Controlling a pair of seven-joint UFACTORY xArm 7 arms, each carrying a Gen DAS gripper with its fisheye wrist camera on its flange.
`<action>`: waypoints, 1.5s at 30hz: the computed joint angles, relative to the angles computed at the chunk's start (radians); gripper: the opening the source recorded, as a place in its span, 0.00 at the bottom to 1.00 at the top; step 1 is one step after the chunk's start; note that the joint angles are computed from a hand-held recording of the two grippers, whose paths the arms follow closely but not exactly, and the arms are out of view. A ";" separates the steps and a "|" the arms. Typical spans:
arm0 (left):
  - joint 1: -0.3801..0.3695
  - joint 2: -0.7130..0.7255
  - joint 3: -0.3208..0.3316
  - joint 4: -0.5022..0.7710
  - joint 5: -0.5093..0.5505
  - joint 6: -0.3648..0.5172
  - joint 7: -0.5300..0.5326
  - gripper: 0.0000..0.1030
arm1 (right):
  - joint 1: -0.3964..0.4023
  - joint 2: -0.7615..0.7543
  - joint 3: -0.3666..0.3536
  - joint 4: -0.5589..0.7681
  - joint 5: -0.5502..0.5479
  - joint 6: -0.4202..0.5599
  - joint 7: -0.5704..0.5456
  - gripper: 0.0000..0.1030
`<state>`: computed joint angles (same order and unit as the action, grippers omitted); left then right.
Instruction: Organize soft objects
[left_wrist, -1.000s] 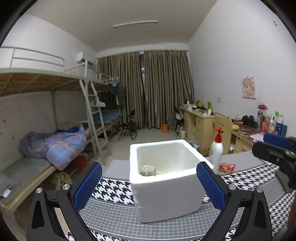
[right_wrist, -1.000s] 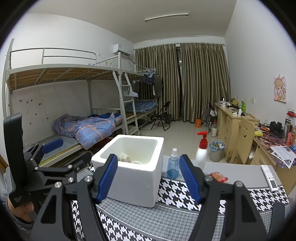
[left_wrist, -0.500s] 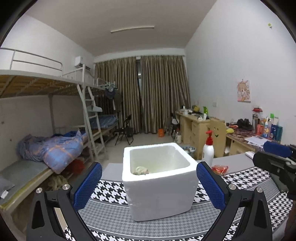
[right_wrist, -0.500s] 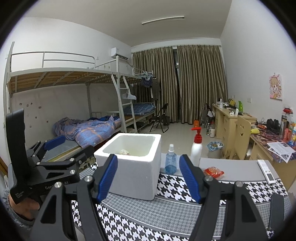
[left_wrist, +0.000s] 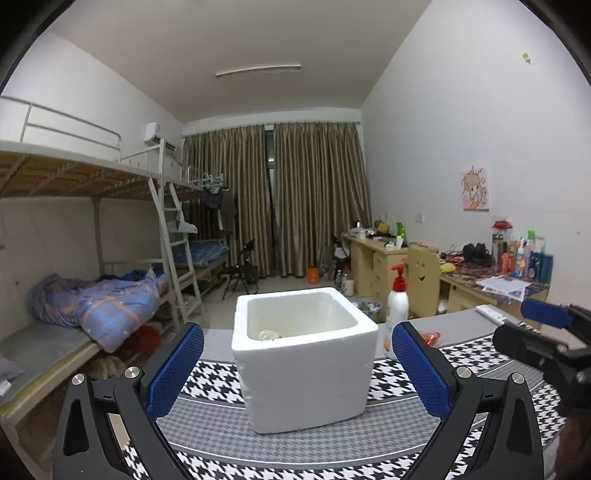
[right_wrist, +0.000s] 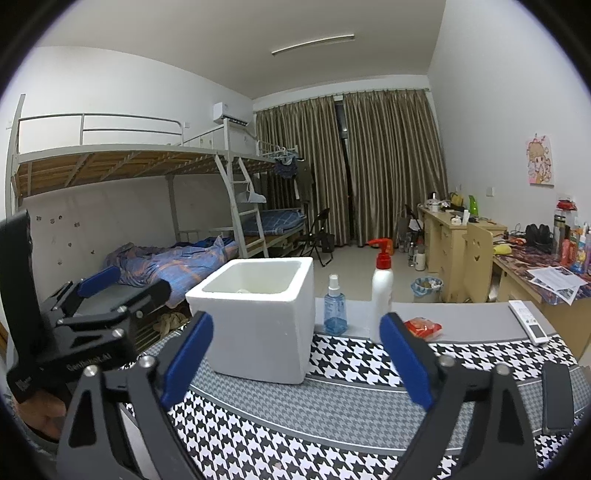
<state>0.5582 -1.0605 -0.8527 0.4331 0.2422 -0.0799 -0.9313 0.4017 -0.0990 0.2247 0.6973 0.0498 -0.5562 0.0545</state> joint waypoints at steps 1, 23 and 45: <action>-0.004 -0.008 0.001 -0.005 -0.003 0.002 -0.003 0.99 | -0.001 0.000 0.007 -0.008 0.018 -0.015 -0.015 0.93; -0.074 -0.078 -0.023 -0.089 -0.003 -0.016 -0.078 0.99 | 0.036 0.021 0.042 -0.064 0.230 -0.112 -0.161 0.97; -0.122 -0.045 -0.016 -0.098 0.013 0.018 -0.084 0.99 | 0.041 0.006 0.036 -0.109 0.230 -0.132 -0.141 0.98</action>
<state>0.4358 -1.1055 -0.8688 0.3348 0.2556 -0.0622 -1.0150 0.4427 -0.0927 0.2610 0.5880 0.2800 -0.6883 -0.0867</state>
